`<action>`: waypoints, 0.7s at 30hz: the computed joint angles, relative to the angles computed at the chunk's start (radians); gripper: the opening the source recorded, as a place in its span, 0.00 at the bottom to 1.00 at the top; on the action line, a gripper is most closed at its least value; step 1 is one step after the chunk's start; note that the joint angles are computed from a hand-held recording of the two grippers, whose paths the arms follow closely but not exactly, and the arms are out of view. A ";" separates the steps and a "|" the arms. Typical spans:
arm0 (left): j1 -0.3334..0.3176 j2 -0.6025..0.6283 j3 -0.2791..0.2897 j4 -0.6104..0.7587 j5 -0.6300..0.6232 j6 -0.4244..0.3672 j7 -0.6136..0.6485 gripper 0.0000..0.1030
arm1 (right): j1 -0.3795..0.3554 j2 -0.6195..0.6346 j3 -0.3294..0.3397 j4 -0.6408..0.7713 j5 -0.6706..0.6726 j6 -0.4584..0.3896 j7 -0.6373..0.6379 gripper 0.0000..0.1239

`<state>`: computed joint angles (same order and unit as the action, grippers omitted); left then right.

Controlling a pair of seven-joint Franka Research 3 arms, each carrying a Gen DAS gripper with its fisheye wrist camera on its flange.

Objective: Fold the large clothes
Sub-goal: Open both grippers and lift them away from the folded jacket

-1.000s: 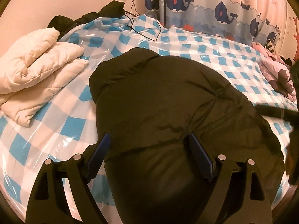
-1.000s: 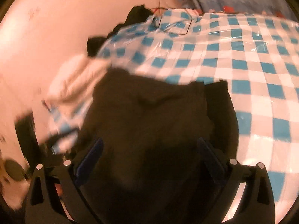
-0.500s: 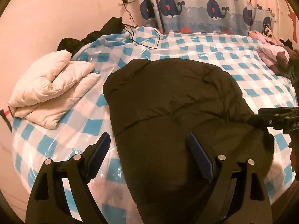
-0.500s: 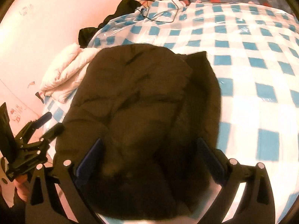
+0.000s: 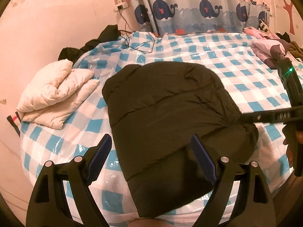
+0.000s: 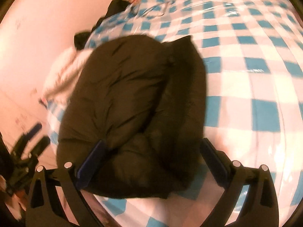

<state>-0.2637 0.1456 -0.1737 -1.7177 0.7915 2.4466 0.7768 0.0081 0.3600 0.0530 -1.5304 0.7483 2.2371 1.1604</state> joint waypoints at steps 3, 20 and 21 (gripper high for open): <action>-0.014 -0.018 -0.006 -0.005 0.040 -0.013 -0.018 0.79 | -0.025 -0.018 -0.003 -0.030 0.051 -0.003 0.006 0.78; 0.000 -0.148 -0.048 -0.113 -0.038 -0.031 -0.086 0.87 | 0.124 -0.295 -0.036 -0.285 -0.282 0.201 0.096 0.78; 0.004 -0.158 -0.050 -0.123 -0.047 -0.032 -0.092 0.87 | 0.131 -0.307 -0.034 -0.294 -0.303 0.205 0.104 0.78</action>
<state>-0.2600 -0.0126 -0.2233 -1.8410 0.7445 2.4145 0.6847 0.1396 0.0532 0.0186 -1.8247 0.4449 2.4424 1.2641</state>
